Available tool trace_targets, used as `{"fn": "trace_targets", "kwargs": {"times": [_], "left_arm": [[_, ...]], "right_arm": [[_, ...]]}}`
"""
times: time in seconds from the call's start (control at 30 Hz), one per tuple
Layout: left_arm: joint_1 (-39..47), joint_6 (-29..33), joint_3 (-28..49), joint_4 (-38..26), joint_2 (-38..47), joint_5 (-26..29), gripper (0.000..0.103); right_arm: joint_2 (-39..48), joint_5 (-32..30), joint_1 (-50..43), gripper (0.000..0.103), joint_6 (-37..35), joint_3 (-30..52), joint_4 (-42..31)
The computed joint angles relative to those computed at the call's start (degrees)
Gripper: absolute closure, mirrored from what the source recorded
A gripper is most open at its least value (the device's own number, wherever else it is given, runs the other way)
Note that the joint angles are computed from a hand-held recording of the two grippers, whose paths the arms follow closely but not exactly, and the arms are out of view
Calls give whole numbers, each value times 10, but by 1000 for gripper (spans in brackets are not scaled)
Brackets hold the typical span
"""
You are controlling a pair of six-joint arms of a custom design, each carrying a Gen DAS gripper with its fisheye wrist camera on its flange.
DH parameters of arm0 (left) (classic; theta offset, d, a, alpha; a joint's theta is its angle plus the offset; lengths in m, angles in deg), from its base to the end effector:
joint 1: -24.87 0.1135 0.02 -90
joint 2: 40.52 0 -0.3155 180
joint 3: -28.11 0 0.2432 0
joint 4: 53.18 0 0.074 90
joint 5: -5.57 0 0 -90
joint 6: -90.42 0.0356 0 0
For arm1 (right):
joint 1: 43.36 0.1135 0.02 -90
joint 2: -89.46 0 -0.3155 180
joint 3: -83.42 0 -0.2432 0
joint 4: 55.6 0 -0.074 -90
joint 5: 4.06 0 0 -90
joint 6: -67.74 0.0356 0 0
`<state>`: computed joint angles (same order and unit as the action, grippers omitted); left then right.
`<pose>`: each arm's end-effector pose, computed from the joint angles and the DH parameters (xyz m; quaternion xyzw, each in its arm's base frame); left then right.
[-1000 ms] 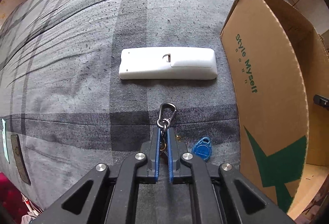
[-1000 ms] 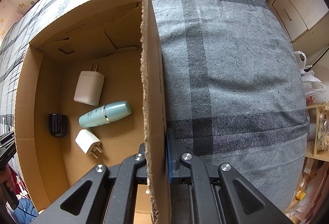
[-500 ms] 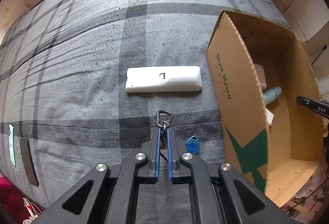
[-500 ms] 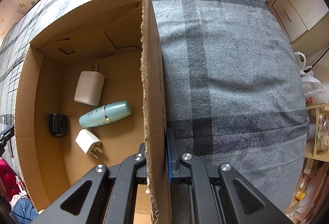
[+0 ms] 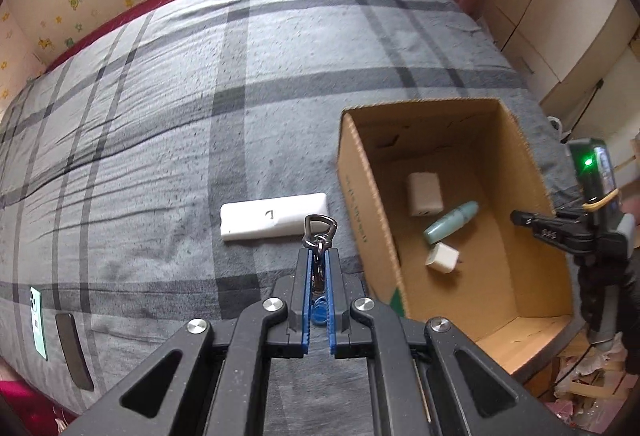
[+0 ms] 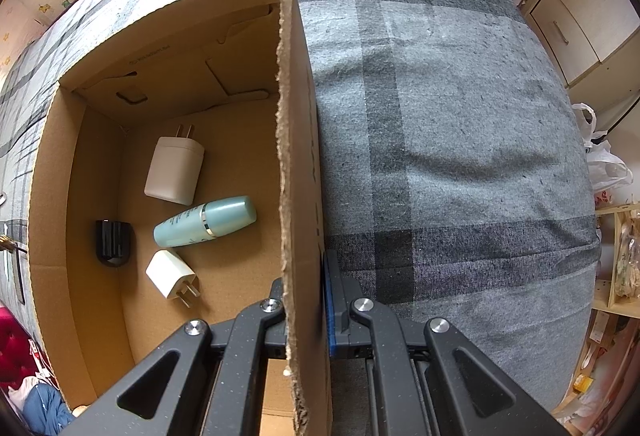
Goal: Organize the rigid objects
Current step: 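Carry the keyring with the left gripper into the box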
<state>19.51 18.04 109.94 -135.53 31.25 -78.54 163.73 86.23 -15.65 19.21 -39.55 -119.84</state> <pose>0.1929 -0.0218 0.3514 0.2043 0.9654 -0.0341 0.1583 0.1621 0.0849 0.2367 0.1196 0.9900 0.0401 0.0626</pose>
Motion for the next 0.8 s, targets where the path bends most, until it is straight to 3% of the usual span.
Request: {"fn": "trace_targets", "kwargs": {"times": [0.57, 0.8], "left_arm": [[-162, -91, 185, -73, 31, 17, 98], [-224, -123, 180, -55, 42, 20, 98]], "right_arm": [[1, -2, -3, 97, -3, -1, 2], [2, -2, -3, 97, -1, 1, 3]]}}
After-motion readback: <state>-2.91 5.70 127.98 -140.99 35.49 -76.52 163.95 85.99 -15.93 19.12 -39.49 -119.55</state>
